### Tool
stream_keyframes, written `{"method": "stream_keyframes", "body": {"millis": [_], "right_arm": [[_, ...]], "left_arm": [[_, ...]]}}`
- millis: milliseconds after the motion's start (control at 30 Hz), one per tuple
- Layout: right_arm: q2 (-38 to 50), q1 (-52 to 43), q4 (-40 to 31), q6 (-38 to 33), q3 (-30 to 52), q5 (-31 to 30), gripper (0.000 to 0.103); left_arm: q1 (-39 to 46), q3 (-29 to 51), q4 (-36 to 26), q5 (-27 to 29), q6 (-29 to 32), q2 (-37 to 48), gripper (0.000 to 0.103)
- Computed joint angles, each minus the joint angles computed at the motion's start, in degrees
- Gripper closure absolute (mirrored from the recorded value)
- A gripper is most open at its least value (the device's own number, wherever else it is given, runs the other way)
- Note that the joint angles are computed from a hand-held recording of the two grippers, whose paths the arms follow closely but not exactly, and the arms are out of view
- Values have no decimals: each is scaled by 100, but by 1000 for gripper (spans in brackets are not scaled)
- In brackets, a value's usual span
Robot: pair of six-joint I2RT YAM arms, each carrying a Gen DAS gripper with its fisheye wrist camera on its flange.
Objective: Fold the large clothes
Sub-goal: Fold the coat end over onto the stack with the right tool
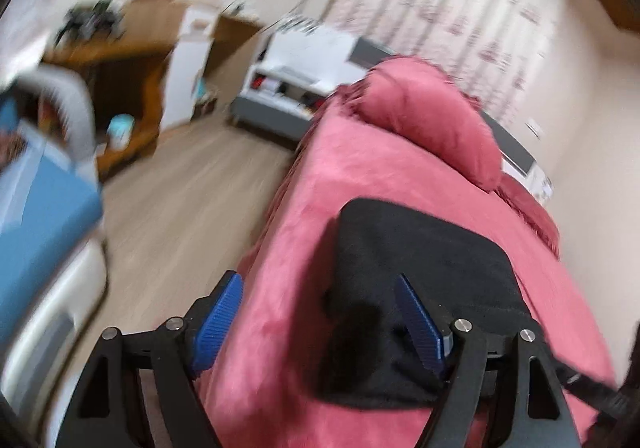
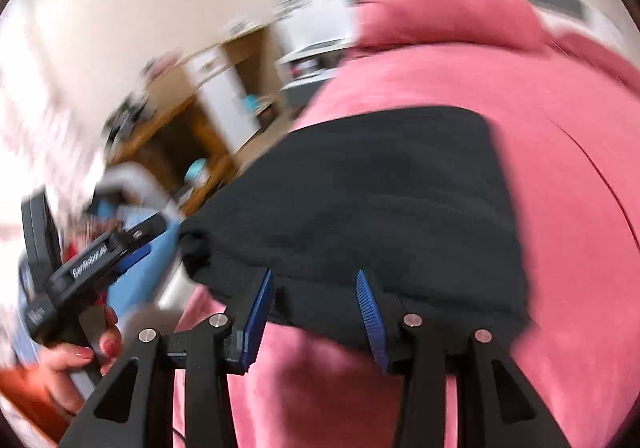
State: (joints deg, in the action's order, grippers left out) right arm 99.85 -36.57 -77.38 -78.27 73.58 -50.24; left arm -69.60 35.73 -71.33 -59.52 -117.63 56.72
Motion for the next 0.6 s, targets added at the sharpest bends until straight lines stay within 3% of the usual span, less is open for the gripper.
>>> {"method": "stream_keyframes", "body": {"millis": [67,133,167,233,300,367,433,600], "right_arm": [[470,-291,-207,322,605,-286,60],[305,-238,535,991,572,-336,59],[94,-61,1169,1387,362,-145,59],[169,323,1618,1561,275,531,59],[383,451,1816,1538,245,936,59],[559,200,1757,1155,238,825,59],[662,-40,1746,796,127,846,56],[929,-240,1452,848,393,837,52]], "left_arm": [[611,31,764,-1,1498,-152,21],[1505,-24,1924,444,3471,-148,20],[1768,6,2099,674,3890,-10,20],[2114,110,2260,1185,4467,576,24],[1814,105,1971,1256,4201,988,26],[1093,-73,1534,990,3169,1046,26],[648,-179,1278,960,2555,986,26],[387,-187,1042,1037,2052,806,26]]}}
